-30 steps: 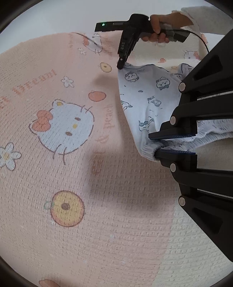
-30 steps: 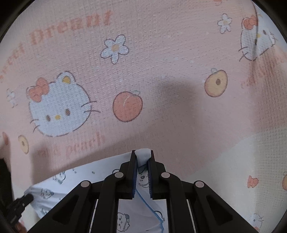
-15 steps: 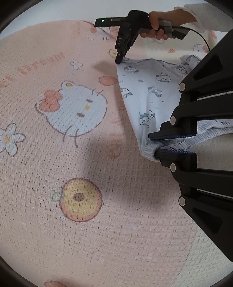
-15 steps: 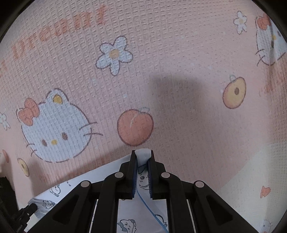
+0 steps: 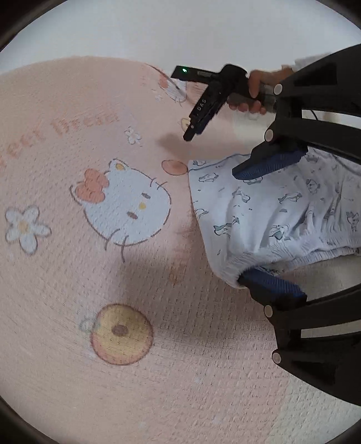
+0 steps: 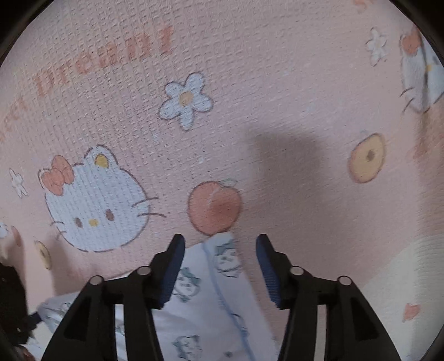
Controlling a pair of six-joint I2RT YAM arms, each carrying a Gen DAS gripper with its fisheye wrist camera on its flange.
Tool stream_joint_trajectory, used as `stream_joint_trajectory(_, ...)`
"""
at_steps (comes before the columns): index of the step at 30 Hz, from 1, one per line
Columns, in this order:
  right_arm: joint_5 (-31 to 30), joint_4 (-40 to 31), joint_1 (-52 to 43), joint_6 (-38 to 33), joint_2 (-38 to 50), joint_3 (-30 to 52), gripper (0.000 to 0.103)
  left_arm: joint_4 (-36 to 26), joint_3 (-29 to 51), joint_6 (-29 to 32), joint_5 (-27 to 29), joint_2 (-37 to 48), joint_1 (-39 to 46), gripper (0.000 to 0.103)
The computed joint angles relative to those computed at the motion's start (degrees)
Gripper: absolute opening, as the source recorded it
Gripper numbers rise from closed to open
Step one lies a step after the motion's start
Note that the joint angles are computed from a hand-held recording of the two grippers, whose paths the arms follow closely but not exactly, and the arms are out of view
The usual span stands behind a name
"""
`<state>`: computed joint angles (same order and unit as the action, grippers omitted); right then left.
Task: Fold clothes
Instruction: 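Lay the pants down on the blanket and open both grippers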
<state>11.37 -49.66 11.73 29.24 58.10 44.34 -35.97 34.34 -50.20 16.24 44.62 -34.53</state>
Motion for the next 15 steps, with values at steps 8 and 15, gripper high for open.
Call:
stream_joint_trajectory(8, -0.3, -6.0, -1.8, -2.5, -10.1, -5.1, 0.054, -0.6, -1.7, -0.8, -1.0, -2.5, -2.7, 0.063)
stream_joint_trajectory(15, 2.0, -14.3, 6.7, 5.4, -23.9, -9.6, 0.054, -9.3, -1.3, -8.5, -6.2, -16.6, -6.9, 0.068)
